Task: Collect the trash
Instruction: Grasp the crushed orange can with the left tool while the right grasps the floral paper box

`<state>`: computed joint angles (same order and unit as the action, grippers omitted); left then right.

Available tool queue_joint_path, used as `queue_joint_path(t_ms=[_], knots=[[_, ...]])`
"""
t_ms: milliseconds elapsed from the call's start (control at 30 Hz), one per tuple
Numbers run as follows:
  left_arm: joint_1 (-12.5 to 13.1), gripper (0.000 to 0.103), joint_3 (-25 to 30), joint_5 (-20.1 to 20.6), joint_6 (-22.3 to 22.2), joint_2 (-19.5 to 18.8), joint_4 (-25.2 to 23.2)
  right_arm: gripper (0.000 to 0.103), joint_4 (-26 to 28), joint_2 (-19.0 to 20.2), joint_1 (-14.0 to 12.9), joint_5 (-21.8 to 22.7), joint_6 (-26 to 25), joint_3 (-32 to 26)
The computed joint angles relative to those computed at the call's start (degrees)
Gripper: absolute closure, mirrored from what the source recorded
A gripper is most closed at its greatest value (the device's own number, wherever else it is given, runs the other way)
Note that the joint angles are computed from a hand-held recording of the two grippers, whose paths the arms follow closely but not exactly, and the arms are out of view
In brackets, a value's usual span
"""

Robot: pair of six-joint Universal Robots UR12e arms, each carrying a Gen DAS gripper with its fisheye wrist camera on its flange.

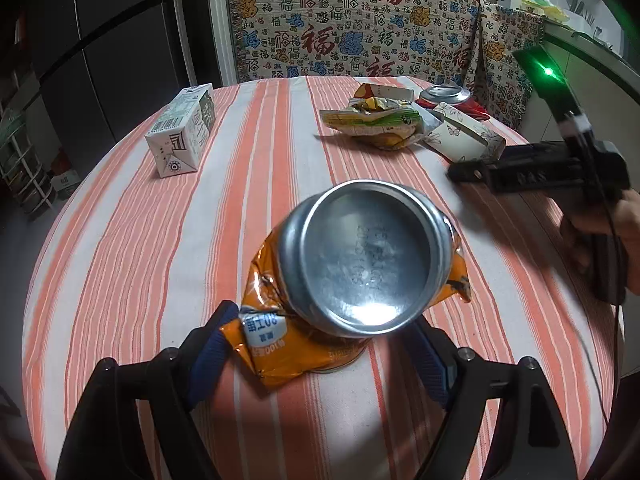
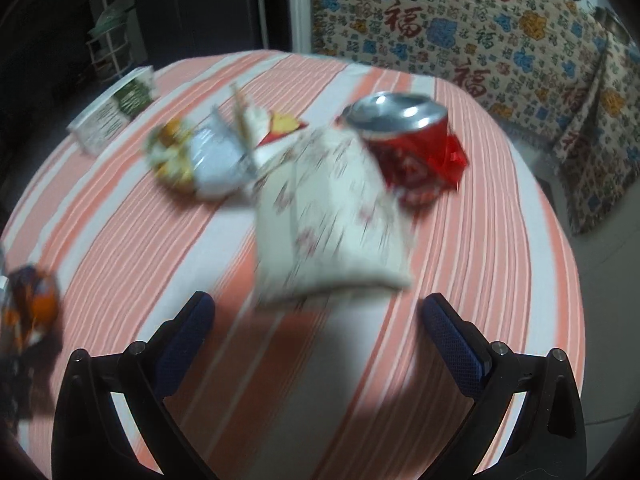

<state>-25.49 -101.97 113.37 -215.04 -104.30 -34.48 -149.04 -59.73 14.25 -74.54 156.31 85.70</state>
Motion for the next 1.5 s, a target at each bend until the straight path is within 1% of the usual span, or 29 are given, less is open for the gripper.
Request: queue_joint_path(t_ms=[33, 67, 100, 200, 300, 400, 467, 533, 600, 633, 667, 767, 933, 967, 1067, 1100, 1200, 1300, 1367, 1400, 1433, 1500], knots=[[0.0, 0.019, 0.0, 0.0, 0.0, 0.0, 0.0, 0.009, -1.0, 0.2, 0.0, 0.2, 0.6, 0.0], [0.0, 0.019, 0.0, 0.0, 0.0, 0.0, 0.0, 0.034, -2.7, -0.1, -0.3, 1.3, 0.8, 0.6], [-0.1, 0.019, 0.0, 0.0, -0.1, 0.0, 0.0, 0.036, -2.9, -0.4, -0.3, 1.4, 0.9, 1.0], [-0.1, 0.019, 0.0, 0.1, -0.3, -0.1, 0.0, 0.036, -3.5, -3.1, -0.6, 1.8, -0.4, 5.0], [-0.1, 0.019, 0.0, 0.1, -0.2, -0.1, 0.0, 0.036, -4.5, -7.2, -1.0, 3.1, -1.7, 11.1], [-0.1, 0.019, 0.0, 0.1, -0.2, -0.1, 0.0, 0.032, -8.3, -10.6, -1.1, 3.6, -2.7, 16.9], [-0.1, 0.019, 0.0, 0.0, -0.2, 0.0, 0.1, 0.031, -9.0, -11.2, -0.9, 3.1, -2.1, 17.8], [0.0, 0.019, -0.2, -0.3, -0.4, 0.1, 0.5, 0.029, -8.9, -11.0, -0.8, 2.8, -1.9, 17.7], [0.0, 0.02, -0.4, -0.7, -0.4, 0.2, 1.0, 0.017, -7.3, -10.9, -1.3, 4.5, -1.6, 17.2], [0.0, 0.02, -0.5, -0.9, -0.1, 0.3, 1.1, 0.007, -6.3, -10.7, -1.4, 5.2, -2.1, 16.8], [-0.1, 0.02, -0.6, -1.0, 0.3, 0.4, 1.0, 0.004, -5.7, -10.6, -1.3, 5.0, -2.6, 16.6], [-0.1, 0.02, -2.3, -3.0, 2.5, 1.5, 3.1, 0.002, -6.0, -10.7, -0.7, 3.3, -3.5, 16.7], [0.9, 0.02, -5.6, -8.1, 5.6, 3.7, 7.9, 0.001, -4.9, -10.8, -1.1, 4.8, -4.1, 16.7], [1.1, 0.02, -5.9, -8.6, 5.8, 3.9, 8.1, 0.001, -4.5, -10.9, -1.2, 4.9, -4.6, 16.8], [1.7, 0.02, -5.4, -9.2, 7.2, 4.2, 6.7, 0.001, -1.0, -11.4, -1.4, 5.3, -7.2, 16.2], [1.9, 0.02, -5.2, -9.2, 8.1, 4.2, 6.8, 0.001, 0.8, -11.5, -1.8, 6.0, -7.9, 15.7], [2.4, 0.02, -4.5, -9.7, 10.1, 4.1, 7.6, 0.001, 3.5, -11.7, -2.8, 9.1, -7.7, 14.8], [3.3, 0.02, -3.4, -12.1, 12.4, 3.4, 6.2, 0.001, 3.7, -11.6, -3.3, 10.3, -7.5, 14.2], [3.4, 0.02, -2.4, -12.2, 13.8, 2.6, 4.2, 0.001, 3.6, -11.3, -3.2, 10.0, -7.3, 13.7], [3.4, 0.02, -2.2, -12.5, 14.7, 2.4, 4.2, 0.002, 4.2, -11.2, -3.1, 10.0, -7.3, 13.3], [3.4, 0.02, -2.2, -12.7, 15.6, 2.3, 4.5, 0.002, 4.8, -11.0, -3.1, 10.4, -7.4, 13.1], [3.3, 0.02, -2.2, -13.1, 16.8, 2.2, 5.2, 0.015, 7.5, -10.8, -3.0, 11.5, -8.3, 12.3]])
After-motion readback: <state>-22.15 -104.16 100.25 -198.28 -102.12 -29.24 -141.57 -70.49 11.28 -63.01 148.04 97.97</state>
